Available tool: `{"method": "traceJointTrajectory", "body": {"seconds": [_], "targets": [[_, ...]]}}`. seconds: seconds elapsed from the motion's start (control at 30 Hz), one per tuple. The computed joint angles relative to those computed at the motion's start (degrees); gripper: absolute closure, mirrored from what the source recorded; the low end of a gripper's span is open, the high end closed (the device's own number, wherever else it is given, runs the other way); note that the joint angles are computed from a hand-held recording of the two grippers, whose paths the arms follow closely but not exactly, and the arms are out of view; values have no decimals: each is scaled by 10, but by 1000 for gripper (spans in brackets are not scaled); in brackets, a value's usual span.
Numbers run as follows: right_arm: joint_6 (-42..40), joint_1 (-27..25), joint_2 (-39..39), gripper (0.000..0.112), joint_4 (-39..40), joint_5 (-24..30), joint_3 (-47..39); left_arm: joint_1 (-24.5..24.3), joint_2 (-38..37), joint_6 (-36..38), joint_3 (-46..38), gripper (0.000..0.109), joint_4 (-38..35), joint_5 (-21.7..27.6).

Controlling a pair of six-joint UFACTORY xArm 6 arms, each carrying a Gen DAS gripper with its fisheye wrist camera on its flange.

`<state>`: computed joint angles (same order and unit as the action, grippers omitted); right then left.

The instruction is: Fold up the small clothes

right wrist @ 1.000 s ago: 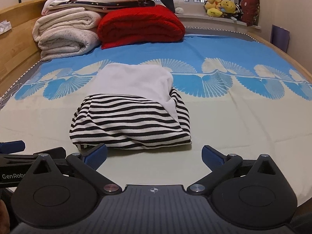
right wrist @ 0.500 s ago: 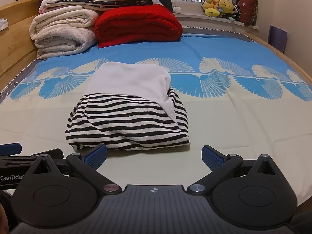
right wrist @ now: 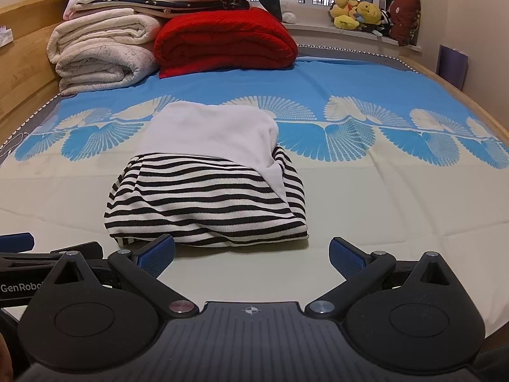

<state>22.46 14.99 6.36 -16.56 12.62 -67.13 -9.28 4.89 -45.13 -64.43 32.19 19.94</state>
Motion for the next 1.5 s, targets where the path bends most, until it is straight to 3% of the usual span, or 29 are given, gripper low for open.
{"method": "traceJointTrajectory", "body": {"seconds": [1.5], "targets": [[-20, -2, 1, 10, 13, -7, 2, 2, 3, 15, -2, 6, -11, 1]]}}
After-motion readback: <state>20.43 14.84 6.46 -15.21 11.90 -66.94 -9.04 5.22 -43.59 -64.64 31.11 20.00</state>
